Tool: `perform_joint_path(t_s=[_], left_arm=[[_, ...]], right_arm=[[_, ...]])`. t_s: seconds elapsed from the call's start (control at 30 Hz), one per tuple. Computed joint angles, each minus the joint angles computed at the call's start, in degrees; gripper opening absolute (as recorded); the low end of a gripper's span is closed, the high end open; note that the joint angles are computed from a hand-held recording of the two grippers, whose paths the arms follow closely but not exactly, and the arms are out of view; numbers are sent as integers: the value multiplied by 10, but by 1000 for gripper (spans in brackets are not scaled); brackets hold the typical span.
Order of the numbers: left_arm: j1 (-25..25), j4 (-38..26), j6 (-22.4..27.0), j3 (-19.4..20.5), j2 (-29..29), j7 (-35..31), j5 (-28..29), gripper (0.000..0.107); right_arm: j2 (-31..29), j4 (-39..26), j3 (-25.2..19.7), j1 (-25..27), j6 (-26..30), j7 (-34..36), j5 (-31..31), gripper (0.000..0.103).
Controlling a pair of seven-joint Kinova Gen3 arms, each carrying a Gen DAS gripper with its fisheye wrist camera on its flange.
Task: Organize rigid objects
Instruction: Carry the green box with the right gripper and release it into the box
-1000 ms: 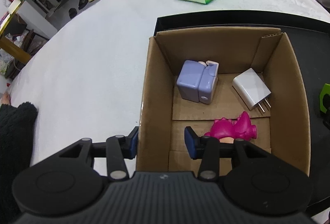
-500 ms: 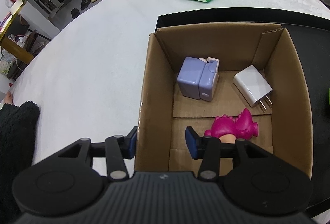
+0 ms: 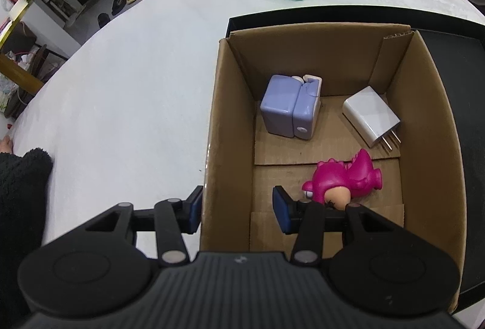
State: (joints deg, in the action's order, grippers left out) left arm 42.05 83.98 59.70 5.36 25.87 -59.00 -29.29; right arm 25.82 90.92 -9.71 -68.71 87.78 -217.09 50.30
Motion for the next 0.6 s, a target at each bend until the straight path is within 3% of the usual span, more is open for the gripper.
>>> perform_joint_path(t_s=[0.6], left_arm=[[-59,63,-73,13,-58,-18,55,46]], right_arm=[[13,-62,15,-20,-11,102,76,50]])
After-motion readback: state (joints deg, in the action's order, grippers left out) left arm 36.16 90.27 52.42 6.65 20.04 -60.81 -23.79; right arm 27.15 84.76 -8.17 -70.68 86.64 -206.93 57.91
